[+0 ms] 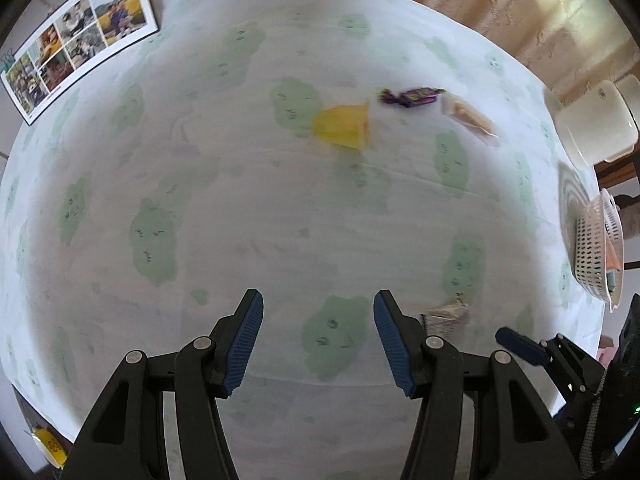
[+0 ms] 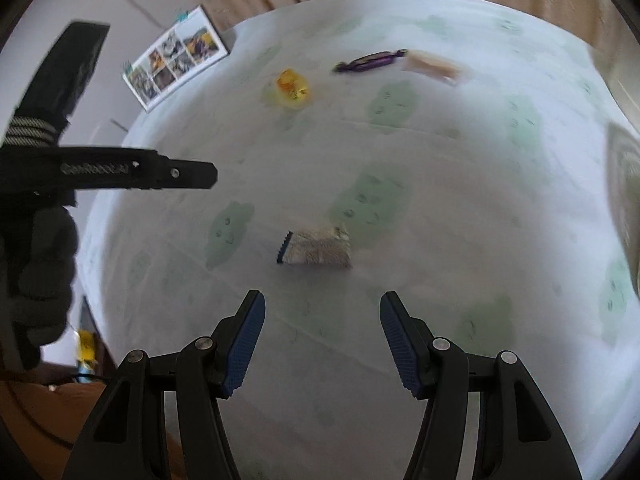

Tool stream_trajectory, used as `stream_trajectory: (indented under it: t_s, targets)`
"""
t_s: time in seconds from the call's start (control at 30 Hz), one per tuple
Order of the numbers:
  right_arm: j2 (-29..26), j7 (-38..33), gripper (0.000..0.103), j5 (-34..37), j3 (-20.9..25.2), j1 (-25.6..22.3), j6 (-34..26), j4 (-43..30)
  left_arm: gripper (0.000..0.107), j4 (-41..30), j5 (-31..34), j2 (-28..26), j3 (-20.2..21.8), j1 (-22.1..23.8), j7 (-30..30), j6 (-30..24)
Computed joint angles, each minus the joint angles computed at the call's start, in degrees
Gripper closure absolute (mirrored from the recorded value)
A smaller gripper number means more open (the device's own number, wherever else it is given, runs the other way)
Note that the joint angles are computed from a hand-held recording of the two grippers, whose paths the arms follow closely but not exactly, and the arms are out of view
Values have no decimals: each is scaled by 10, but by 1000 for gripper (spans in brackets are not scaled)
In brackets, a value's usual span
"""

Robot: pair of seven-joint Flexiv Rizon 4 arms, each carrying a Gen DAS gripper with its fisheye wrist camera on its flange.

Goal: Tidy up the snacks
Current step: 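Move both tools back toward the remaining snacks, then grasp the white wrapped snack bar with the right tool while the left tool grasps the yellow jelly cup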

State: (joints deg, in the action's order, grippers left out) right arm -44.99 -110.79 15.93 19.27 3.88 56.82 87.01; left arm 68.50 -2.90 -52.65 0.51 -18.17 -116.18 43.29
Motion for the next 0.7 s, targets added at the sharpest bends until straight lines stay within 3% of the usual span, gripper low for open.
stream_trajectory:
  t_s: [0.1,0.2,0.57,0.67,0.7]
  targets:
    - [-5,39,42,-63,-56,57,43,17,53,12,-5,3,-4,10,7,9]
    - [-16,72,42,-104,-73,72,54,18,53,19,-11,2,-6,19,13,14]
    - [-44,103,42,-161,-58,79,64,-14,53,19,-28,-5,-7,36,29,25]
    - [-47,111,52,-178,-68,89,68,-15,53,16,-30,-7,-5,38,29,25]
    - [-45,116,61,-187,-76,94,72,-10,53,13,-31,-9,-5,39,29,24]
